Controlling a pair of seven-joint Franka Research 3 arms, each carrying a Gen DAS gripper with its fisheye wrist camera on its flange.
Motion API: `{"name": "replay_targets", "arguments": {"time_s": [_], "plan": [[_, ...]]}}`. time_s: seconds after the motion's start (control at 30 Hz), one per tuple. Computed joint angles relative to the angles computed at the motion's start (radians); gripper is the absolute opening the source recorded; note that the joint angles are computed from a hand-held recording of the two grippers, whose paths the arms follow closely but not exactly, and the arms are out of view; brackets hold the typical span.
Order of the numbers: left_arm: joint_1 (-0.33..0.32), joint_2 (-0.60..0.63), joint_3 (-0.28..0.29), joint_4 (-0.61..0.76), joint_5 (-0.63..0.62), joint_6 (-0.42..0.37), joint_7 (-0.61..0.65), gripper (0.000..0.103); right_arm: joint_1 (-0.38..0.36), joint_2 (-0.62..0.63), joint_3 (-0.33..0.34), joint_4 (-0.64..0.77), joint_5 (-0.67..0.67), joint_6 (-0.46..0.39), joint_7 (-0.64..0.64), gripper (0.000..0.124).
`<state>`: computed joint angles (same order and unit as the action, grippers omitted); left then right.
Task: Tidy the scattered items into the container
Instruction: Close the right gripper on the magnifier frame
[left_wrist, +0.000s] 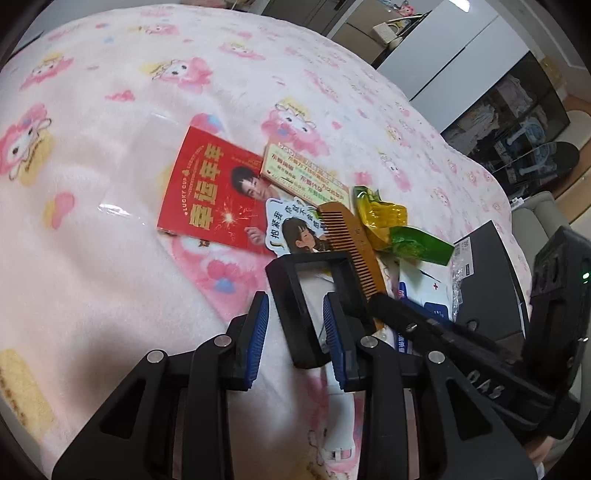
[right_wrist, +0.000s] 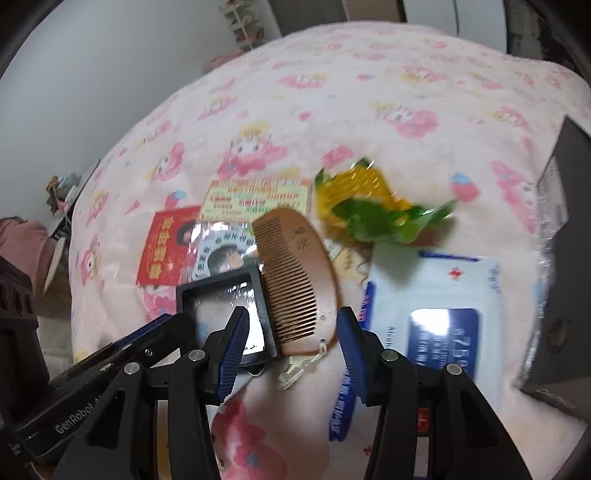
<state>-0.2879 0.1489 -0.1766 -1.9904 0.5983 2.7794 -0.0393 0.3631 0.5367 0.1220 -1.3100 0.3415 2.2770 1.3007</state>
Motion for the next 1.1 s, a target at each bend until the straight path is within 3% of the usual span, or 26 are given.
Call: {"name": "replay_targets", "arguments": {"time_s": [0.1, 0.17, 0.27, 0.73, 0.9, 1.1], "plan": [[0.001, 0.018, -0.009, 0.024, -0.031, -0.038, 0.047, 0.029, -0.003, 0.024, 0.009, 0.022, 0.013, -0.038, 0.0, 0.042], [-0.004, 0.021, -0.009, 0.031, -0.038, -0.054, 0.057, 0.024, -0.009, 0.023, 0.018, 0.015, 0.032, -0.043, -0.012, 0.03], [-0.003, 0.012, -0.007, 0.012, -0.041, -0.013, 0.063, 0.018, -0.023, 0.004, 0.03, -0.007, 0.076, -0.063, -0.026, 0.023], [-0.025, -0.008, -0.032, -0.015, -0.104, 0.041, 0.13, 0.018, -0.043, -0.22, 0.008, -0.27, 0.137, -0.041, -0.076, 0.022], [-0.021, -0.017, -0.014, -0.058, -0.091, 0.127, 0.065, 0.021, -0.04, -0.211, -0.005, -0.274, 0.125, -0.016, -0.031, 0.022], [-0.008, 0.017, -0.028, -0.03, -0.159, 0.128, 0.14, 0.028, -0.04, -0.158, -0.002, -0.217, 0.111, -0.036, -0.012, 0.024]]}}
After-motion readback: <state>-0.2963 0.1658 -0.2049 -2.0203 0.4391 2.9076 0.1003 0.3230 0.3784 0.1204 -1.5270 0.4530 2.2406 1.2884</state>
